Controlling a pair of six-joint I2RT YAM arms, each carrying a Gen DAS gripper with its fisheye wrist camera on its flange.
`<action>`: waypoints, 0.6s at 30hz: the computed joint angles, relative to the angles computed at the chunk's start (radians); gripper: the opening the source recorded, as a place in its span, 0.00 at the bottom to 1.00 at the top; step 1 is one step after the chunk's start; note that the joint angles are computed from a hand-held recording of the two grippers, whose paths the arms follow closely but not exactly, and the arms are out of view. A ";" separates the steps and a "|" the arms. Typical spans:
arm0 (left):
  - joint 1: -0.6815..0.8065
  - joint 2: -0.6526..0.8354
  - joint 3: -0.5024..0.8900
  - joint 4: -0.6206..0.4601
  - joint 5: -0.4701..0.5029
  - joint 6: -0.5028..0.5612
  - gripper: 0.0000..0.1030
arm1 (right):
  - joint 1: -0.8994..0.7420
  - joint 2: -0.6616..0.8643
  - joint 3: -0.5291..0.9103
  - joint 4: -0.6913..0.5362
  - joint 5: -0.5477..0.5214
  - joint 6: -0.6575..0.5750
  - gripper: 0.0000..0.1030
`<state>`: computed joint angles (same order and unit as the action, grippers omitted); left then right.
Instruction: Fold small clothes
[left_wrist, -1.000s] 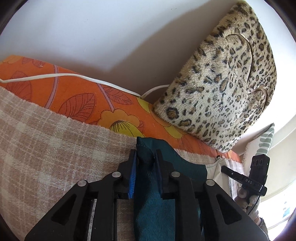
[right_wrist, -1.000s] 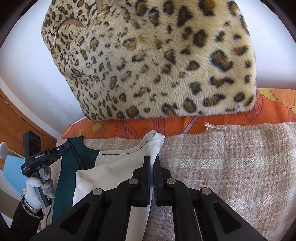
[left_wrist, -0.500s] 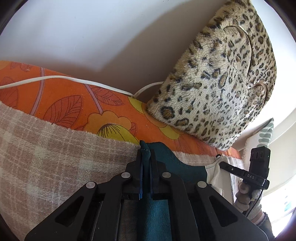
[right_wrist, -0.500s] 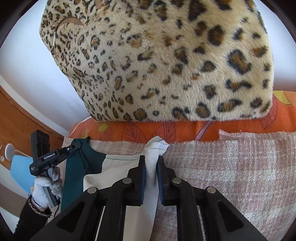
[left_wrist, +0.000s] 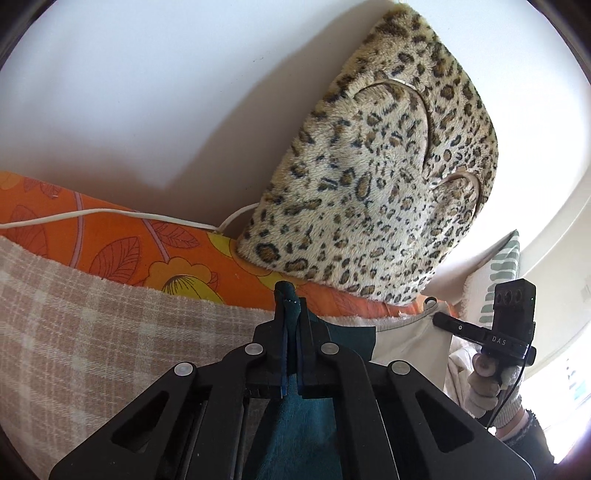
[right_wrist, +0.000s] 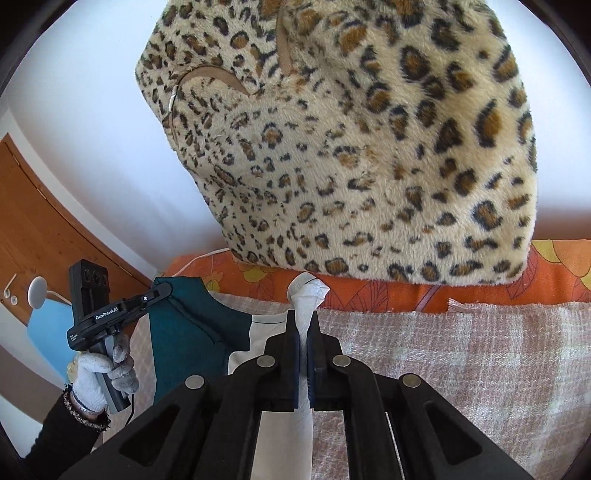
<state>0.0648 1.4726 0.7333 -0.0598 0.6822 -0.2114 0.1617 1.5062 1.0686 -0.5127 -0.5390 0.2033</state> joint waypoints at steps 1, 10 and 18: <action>0.001 -0.028 -0.007 -0.015 0.003 0.006 0.01 | 0.000 -0.021 -0.002 -0.014 -0.002 0.000 0.00; 0.015 -0.296 -0.071 -0.191 0.017 0.028 0.01 | 0.058 -0.252 -0.021 -0.148 0.020 0.021 0.00; 0.057 -0.622 -0.127 -0.473 0.066 0.081 0.01 | 0.118 -0.484 -0.023 -0.330 0.050 0.031 0.00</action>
